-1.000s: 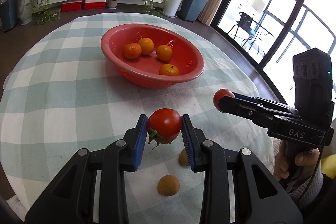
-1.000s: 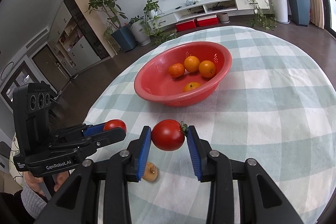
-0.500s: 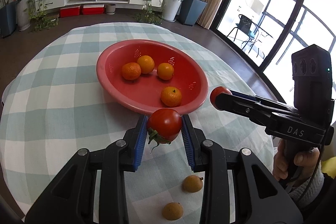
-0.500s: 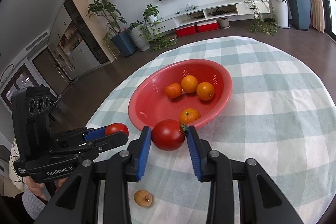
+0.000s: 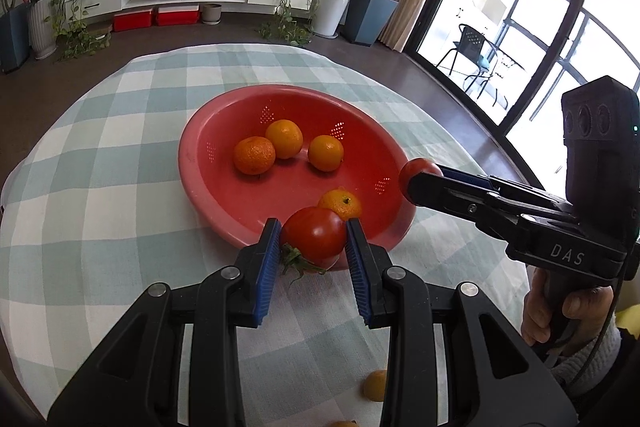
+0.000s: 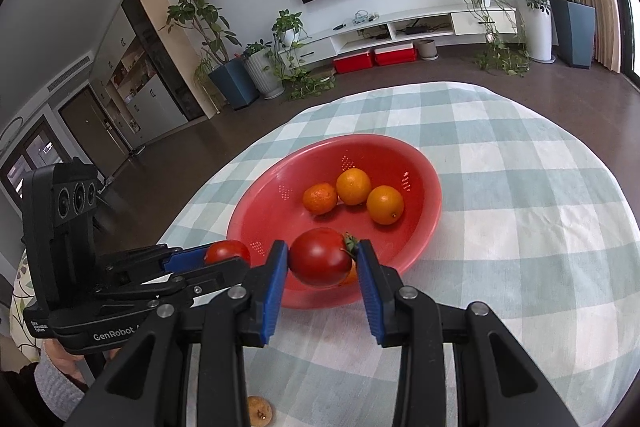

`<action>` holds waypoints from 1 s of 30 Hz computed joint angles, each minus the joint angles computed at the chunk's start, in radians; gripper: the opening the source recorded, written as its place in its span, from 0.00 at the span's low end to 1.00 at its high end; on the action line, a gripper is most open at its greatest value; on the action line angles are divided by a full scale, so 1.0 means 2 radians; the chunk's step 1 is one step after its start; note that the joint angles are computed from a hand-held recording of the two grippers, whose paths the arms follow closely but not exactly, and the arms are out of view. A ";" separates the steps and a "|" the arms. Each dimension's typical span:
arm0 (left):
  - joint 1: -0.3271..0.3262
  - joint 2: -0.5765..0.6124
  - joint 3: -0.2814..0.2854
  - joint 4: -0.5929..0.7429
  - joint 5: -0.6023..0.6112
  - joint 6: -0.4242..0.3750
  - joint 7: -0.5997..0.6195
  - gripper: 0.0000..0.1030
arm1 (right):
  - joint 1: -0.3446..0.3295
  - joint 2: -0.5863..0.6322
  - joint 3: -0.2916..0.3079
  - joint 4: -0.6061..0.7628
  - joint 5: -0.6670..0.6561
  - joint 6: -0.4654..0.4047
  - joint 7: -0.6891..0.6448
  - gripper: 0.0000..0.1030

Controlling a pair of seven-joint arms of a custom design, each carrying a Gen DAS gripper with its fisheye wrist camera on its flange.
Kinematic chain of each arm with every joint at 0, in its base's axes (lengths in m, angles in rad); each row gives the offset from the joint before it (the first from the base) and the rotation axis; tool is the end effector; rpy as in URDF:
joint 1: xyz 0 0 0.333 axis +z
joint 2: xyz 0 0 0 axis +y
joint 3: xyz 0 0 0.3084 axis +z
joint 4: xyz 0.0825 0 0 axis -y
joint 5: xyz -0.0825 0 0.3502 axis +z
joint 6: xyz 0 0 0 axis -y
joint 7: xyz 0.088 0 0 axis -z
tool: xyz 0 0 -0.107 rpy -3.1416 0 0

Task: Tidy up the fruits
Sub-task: 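Lower both tomatoes into the red bowl and open both tools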

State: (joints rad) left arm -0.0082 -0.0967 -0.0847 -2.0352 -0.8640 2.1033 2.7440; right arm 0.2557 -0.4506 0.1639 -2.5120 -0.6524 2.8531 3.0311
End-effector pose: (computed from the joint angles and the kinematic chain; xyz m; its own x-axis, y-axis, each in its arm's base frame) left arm 0.5135 -0.0855 0.5230 -0.7977 -0.5383 0.2719 -0.5648 0.5089 -0.6496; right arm 0.3694 0.2084 0.5269 -0.2567 -0.8685 -0.4240 -0.5939 0.4879 -0.6397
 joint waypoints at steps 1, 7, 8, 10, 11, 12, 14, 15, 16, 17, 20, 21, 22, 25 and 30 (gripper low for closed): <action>-0.001 0.001 -0.001 0.001 0.001 0.001 -0.002 0.29 | 0.001 0.003 -0.003 0.001 0.001 0.001 -0.004 0.37; -0.006 0.016 -0.008 0.015 0.009 0.012 -0.009 0.29 | 0.002 0.020 -0.012 0.009 0.009 0.004 -0.023 0.37; -0.007 0.018 -0.009 0.017 0.009 0.013 -0.010 0.29 | 0.002 0.022 -0.014 0.010 0.010 0.005 -0.026 0.37; -0.009 0.024 -0.011 0.022 0.012 0.018 -0.012 0.29 | 0.004 0.026 -0.017 0.012 0.015 0.004 -0.034 0.37; -0.010 0.026 -0.012 0.023 0.013 0.020 -0.013 0.29 | 0.004 0.029 -0.019 0.013 0.017 0.005 -0.038 0.37; -0.011 0.028 -0.013 0.024 0.015 0.022 -0.015 0.29 | 0.004 0.032 -0.020 0.014 0.019 0.005 -0.041 0.37; -0.013 0.034 -0.015 0.028 0.018 0.025 -0.018 0.29 | 0.004 0.037 -0.021 0.016 0.022 0.006 -0.046 0.37; -0.013 0.036 -0.016 0.030 0.019 0.026 -0.019 0.29 | 0.004 0.040 -0.022 0.018 0.024 0.007 -0.049 0.37; -0.014 0.037 -0.017 0.030 0.021 0.027 -0.019 0.29 | 0.005 0.044 -0.024 0.020 0.026 0.007 -0.053 0.37; -0.015 0.042 -0.018 0.034 0.022 0.029 -0.020 0.29 | 0.006 0.047 -0.025 0.022 0.028 0.006 -0.057 0.37; -0.016 0.047 -0.020 0.035 0.025 0.033 -0.021 0.29 | 0.007 0.056 -0.028 0.026 0.034 0.008 -0.069 0.37; -0.016 0.049 -0.021 0.037 0.027 0.035 -0.022 0.29 | 0.007 0.059 -0.030 0.028 0.037 0.008 -0.073 0.37; -0.016 0.051 -0.021 0.037 0.028 0.036 -0.023 0.29 | 0.008 0.062 -0.030 0.029 0.039 0.008 -0.076 0.37; -0.017 0.054 -0.023 0.040 0.030 0.042 -0.023 0.29 | 0.009 0.069 -0.033 0.033 0.045 0.007 -0.086 0.37; -0.019 0.058 -0.025 0.044 0.033 0.048 -0.026 0.29 | 0.010 0.079 -0.035 0.039 0.055 0.004 -0.100 0.37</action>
State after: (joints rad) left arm -0.0454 0.0197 -0.1339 -1.9477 -0.7975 2.1983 2.6927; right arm 0.2760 -0.2919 0.0933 -2.4350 -0.5431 2.8620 2.8315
